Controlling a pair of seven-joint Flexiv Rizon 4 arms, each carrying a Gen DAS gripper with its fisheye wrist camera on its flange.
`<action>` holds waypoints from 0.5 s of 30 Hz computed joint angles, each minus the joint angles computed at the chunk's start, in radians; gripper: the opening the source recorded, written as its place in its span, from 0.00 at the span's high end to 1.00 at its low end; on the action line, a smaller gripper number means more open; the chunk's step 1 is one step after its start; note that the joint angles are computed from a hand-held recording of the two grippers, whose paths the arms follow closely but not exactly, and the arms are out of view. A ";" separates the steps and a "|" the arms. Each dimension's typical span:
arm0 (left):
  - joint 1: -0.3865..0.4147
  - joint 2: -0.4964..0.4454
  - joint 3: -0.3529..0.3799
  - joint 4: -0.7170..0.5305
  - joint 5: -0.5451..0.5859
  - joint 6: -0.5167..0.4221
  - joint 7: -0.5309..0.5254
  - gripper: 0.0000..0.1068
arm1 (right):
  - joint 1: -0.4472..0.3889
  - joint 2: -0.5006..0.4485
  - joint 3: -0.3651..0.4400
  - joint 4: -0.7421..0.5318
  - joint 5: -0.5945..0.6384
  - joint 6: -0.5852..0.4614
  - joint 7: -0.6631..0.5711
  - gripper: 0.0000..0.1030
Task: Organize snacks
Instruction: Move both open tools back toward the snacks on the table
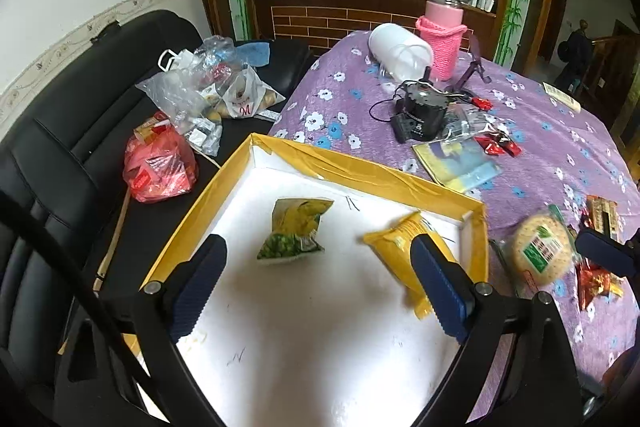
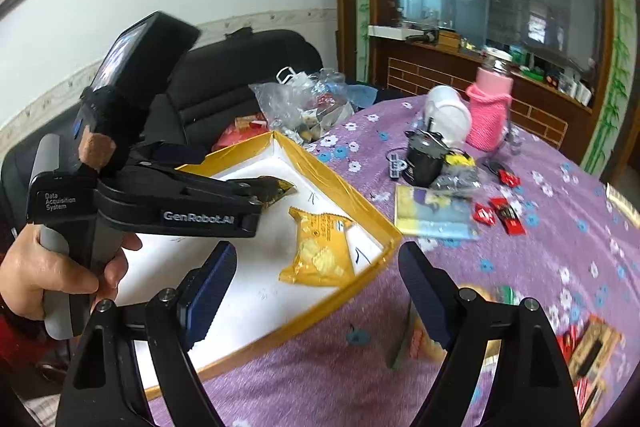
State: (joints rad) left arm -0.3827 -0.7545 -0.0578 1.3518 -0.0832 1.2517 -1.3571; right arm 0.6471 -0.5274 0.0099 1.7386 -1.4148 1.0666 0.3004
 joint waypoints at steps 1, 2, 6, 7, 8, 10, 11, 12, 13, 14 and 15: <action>0.000 0.013 -0.002 0.018 0.002 0.012 0.000 0.13 | 0.001 0.016 -0.002 0.021 -0.020 0.003 0.042 0.19; 0.004 0.028 -0.010 0.042 0.001 0.029 0.002 0.13 | -0.001 0.030 0.001 0.039 -0.035 0.003 0.077 0.19; 0.040 0.095 -0.070 0.148 -0.035 0.064 0.033 0.08 | -0.033 0.101 0.033 0.138 -0.115 0.004 0.255 0.19; 0.062 0.115 -0.106 0.191 -0.058 0.086 0.052 0.08 | -0.043 0.123 0.046 0.170 -0.121 -0.006 0.294 0.19; 0.083 0.131 -0.139 0.229 -0.081 0.106 0.072 0.08 | -0.055 0.145 0.060 0.204 -0.124 -0.016 0.320 0.19; 0.112 0.154 -0.191 0.288 -0.123 0.140 0.108 0.08 | -0.077 0.182 0.083 0.261 -0.128 -0.033 0.341 0.19; 0.121 0.168 -0.212 0.321 -0.141 0.157 0.122 0.07 | -0.087 0.200 0.095 0.289 -0.123 -0.045 0.349 0.19; 0.121 0.176 -0.218 0.339 -0.151 0.163 0.131 0.07 | -0.100 0.220 0.103 0.319 -0.132 -0.050 0.371 0.19; 0.112 0.179 -0.212 0.343 -0.156 0.162 0.133 0.07 | -0.120 0.246 0.108 0.355 -0.152 -0.048 0.422 0.19; 0.095 0.183 -0.198 0.344 -0.157 0.152 0.127 0.07 | -0.136 0.264 0.117 0.377 -0.158 -0.045 0.457 0.19; 0.069 0.184 -0.175 0.335 -0.154 0.130 0.112 0.07 | -0.159 0.288 0.122 0.403 -0.169 -0.033 0.504 0.19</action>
